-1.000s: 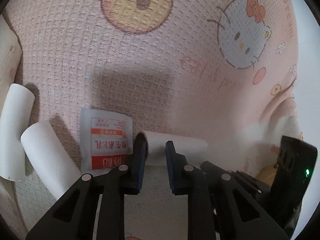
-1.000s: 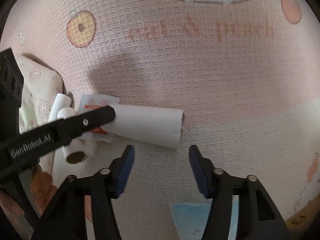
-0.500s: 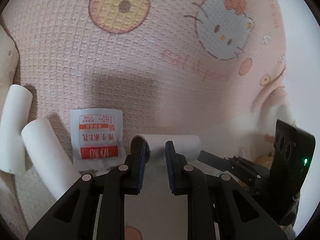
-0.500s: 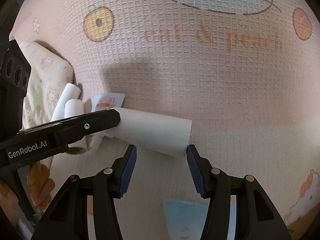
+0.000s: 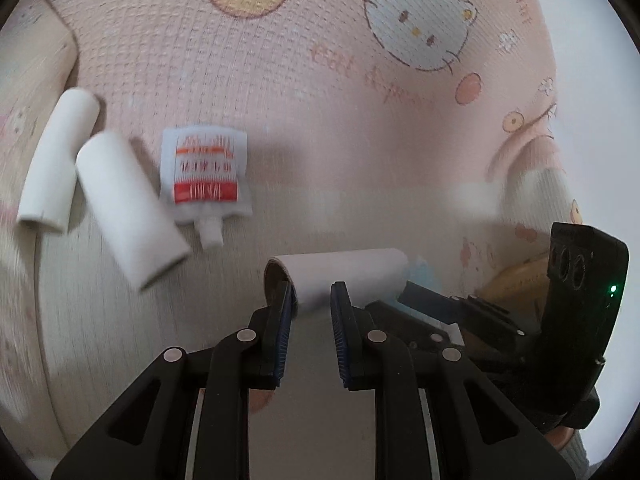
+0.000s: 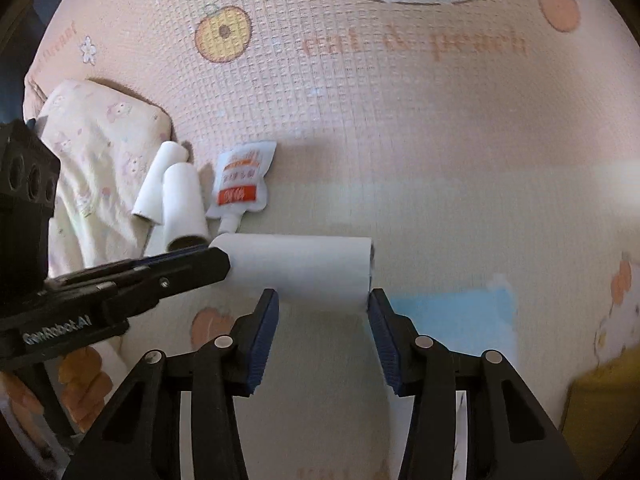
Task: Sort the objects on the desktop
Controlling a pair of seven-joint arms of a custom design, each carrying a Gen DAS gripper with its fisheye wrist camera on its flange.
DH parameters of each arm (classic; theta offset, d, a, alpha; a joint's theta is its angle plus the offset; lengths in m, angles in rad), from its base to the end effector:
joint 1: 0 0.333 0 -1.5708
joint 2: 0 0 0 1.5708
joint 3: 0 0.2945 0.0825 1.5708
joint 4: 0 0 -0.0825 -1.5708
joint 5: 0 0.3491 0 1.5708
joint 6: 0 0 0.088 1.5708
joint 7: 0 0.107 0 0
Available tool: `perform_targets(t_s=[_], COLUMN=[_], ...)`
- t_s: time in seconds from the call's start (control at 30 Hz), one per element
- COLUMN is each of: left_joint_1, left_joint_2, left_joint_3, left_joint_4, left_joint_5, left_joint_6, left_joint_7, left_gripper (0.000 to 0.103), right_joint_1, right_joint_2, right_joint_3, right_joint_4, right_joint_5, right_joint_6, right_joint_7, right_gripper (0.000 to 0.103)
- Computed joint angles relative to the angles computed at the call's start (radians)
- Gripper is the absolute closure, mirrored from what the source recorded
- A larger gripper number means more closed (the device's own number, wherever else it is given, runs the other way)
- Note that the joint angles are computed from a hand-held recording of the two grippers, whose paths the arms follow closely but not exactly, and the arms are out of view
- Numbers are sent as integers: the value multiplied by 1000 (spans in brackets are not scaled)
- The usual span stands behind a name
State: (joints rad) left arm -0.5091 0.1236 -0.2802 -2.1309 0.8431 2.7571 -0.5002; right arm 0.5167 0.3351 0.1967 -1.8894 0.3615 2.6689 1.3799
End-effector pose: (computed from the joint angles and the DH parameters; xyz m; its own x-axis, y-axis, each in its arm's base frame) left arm 0.3753 -0.4173 0.4001 0.3870 -0.7730 0.5026 -0.7183 -0.5946 -0.3613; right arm 0.4865 0.3943 0.3799 0.5879 -0.7642 -0.2655 -0.7824 -0.4537 -0.4265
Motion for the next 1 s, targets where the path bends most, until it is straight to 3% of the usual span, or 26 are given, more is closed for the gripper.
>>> perform_targets(t_s=[0.17, 0.47, 0.67, 1.0], left_joint_1=[-23, -76, -146, -211], left_joint_2=[-19, -1, 34, 125], left_joint_3=[-22, -60, -69, -79], left_joint_4=[-20, 10, 50, 166], left_joint_5=[-10, -77, -53, -188], left_joint_6=[-7, -45, -85, -145], left_joint_7=[-42, -61, -181, -3], left_gripper=[81, 81, 81, 81], right_joint_1=[13, 0, 10, 37], right_joint_2=[-87, -241, -348, -499], right_joint_3=[-7, 13, 9, -8], right_joint_4=[-102, -295, -422, -599], right_joint_5=[-19, 91, 176, 193], right_joint_6=[7, 5, 13, -3], right_joint_7=[36, 7, -20, 13], right_gripper=[59, 59, 59, 59])
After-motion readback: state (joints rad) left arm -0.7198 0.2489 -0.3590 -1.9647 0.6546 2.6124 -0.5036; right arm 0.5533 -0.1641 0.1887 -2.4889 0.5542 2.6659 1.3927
